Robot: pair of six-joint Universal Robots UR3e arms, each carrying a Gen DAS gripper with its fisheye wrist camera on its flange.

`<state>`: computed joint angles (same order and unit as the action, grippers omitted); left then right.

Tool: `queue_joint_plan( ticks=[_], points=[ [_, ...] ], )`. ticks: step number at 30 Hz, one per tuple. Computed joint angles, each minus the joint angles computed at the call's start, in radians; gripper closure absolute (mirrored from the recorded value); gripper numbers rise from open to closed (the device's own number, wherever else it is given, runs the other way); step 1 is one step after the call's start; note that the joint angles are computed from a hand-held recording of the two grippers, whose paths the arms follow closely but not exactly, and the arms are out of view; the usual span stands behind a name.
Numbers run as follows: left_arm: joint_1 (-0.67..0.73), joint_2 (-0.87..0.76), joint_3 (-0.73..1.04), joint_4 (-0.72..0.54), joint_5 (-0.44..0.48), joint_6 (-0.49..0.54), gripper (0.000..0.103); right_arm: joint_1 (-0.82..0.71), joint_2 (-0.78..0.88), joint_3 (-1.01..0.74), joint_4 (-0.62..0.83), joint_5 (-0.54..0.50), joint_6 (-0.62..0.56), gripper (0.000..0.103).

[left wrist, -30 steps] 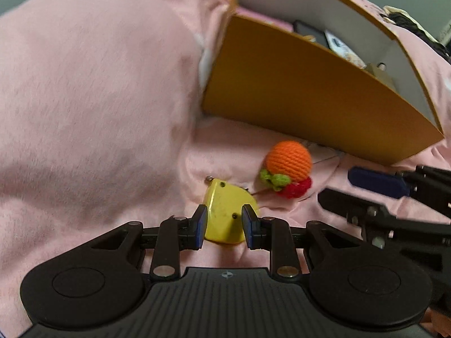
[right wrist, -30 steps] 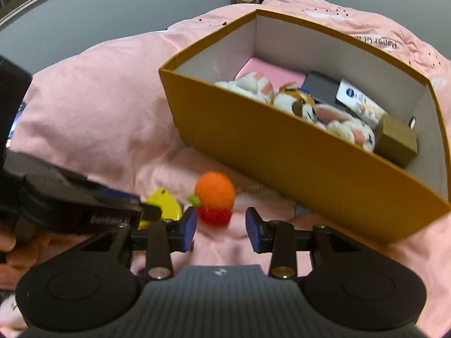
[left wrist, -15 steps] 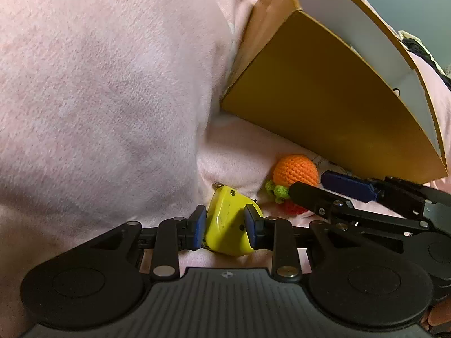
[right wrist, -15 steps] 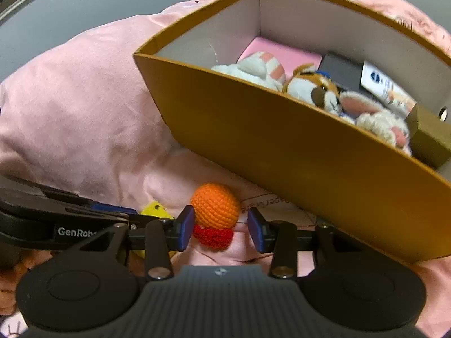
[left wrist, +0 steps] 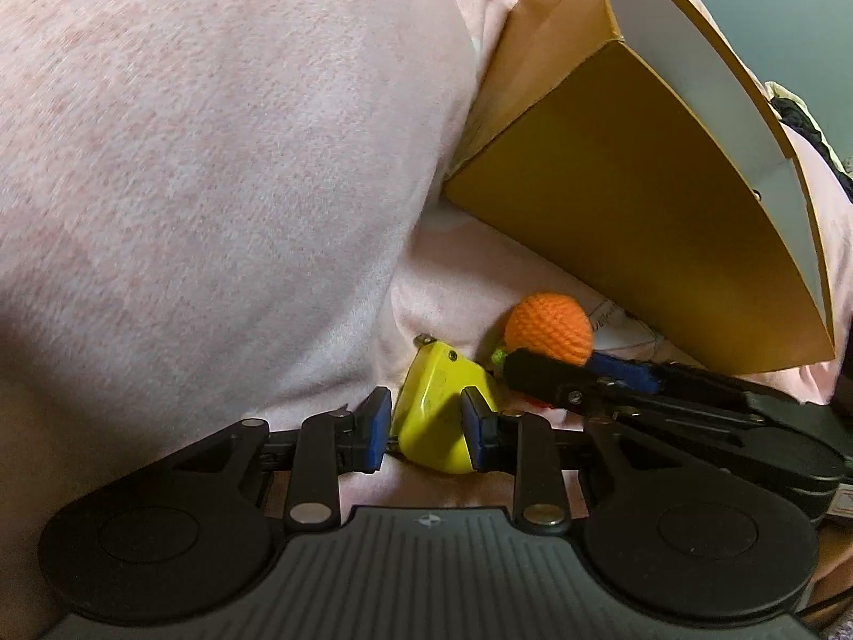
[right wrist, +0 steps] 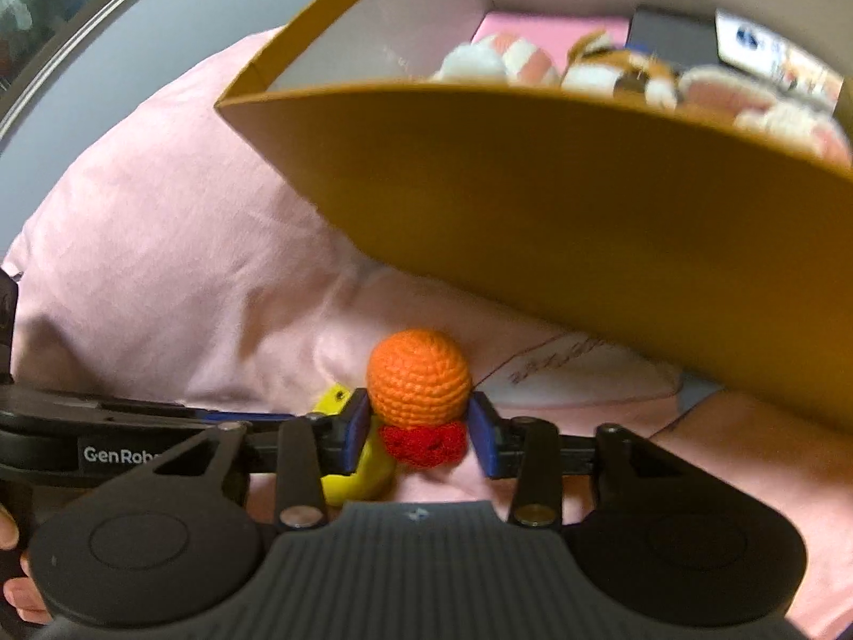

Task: Organize objects
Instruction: 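Grasp the yellow tape measure with the left gripper while the right grasps the crocheted ball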

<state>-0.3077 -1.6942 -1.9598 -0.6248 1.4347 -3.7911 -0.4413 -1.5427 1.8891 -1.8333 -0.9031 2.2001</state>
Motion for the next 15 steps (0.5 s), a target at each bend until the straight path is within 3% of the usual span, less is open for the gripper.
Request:
queue_joint_plan(
  ticks=[6, 15],
  points=[
    [0.003, -0.032, 0.057, -0.028, -0.003, 0.025, 0.068, -0.052, -0.128, 0.064, 0.017, 0.016, -0.051, 0.064],
    [-0.011, -0.064, 0.068, -0.007, -0.002, 0.033, 0.064, -0.225, -0.362, 0.165, 0.032, -0.047, -0.173, 0.064]
  ],
)
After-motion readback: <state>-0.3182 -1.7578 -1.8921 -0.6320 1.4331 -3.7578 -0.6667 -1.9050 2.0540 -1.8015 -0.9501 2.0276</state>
